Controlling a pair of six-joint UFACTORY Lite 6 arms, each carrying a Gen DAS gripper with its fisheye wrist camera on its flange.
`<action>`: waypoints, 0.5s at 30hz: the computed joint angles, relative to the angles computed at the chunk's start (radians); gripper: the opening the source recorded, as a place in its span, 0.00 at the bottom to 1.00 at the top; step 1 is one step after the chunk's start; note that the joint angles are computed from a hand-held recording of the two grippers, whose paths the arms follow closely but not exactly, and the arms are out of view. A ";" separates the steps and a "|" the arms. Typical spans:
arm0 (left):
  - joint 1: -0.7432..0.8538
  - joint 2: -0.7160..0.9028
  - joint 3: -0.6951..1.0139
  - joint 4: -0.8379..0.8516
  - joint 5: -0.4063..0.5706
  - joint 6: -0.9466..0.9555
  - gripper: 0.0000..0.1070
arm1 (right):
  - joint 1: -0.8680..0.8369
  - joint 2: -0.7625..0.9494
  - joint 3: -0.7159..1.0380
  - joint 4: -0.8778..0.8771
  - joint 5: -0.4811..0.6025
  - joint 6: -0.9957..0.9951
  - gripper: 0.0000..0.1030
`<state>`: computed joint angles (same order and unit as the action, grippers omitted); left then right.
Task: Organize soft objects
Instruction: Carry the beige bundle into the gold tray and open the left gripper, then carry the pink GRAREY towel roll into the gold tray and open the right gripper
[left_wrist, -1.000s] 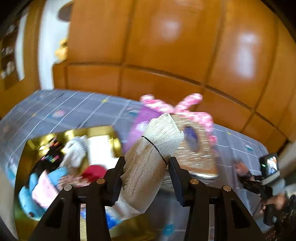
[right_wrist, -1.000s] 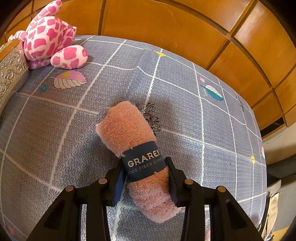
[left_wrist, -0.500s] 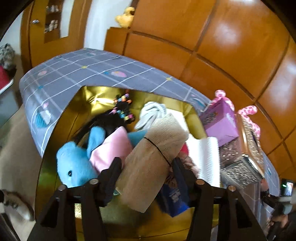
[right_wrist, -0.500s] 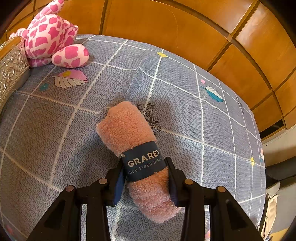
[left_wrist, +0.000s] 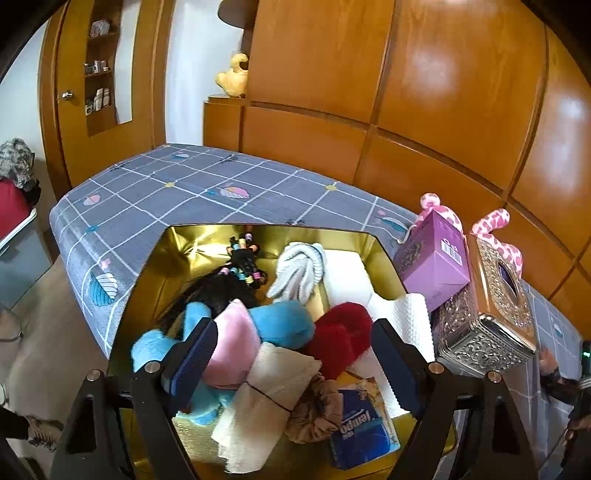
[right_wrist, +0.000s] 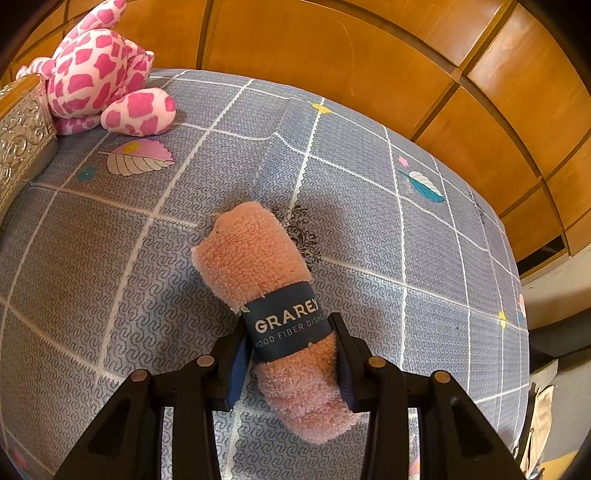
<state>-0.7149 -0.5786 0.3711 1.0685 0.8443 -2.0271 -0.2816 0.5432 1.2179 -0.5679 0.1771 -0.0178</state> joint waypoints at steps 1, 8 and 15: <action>0.001 0.010 0.008 0.002 -0.009 0.001 0.80 | 0.000 0.002 0.006 0.024 0.006 -0.014 0.38; -0.031 0.096 0.083 0.024 -0.030 0.007 0.80 | -0.013 0.037 0.077 0.199 0.064 -0.121 0.38; -0.060 0.149 0.122 0.036 -0.033 0.007 0.80 | -0.013 0.041 0.104 0.365 0.104 -0.206 0.38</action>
<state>-0.7752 -0.4297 0.4929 1.1044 0.8108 -2.0198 -0.2949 0.5840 1.3221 -0.2033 0.2810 -0.2238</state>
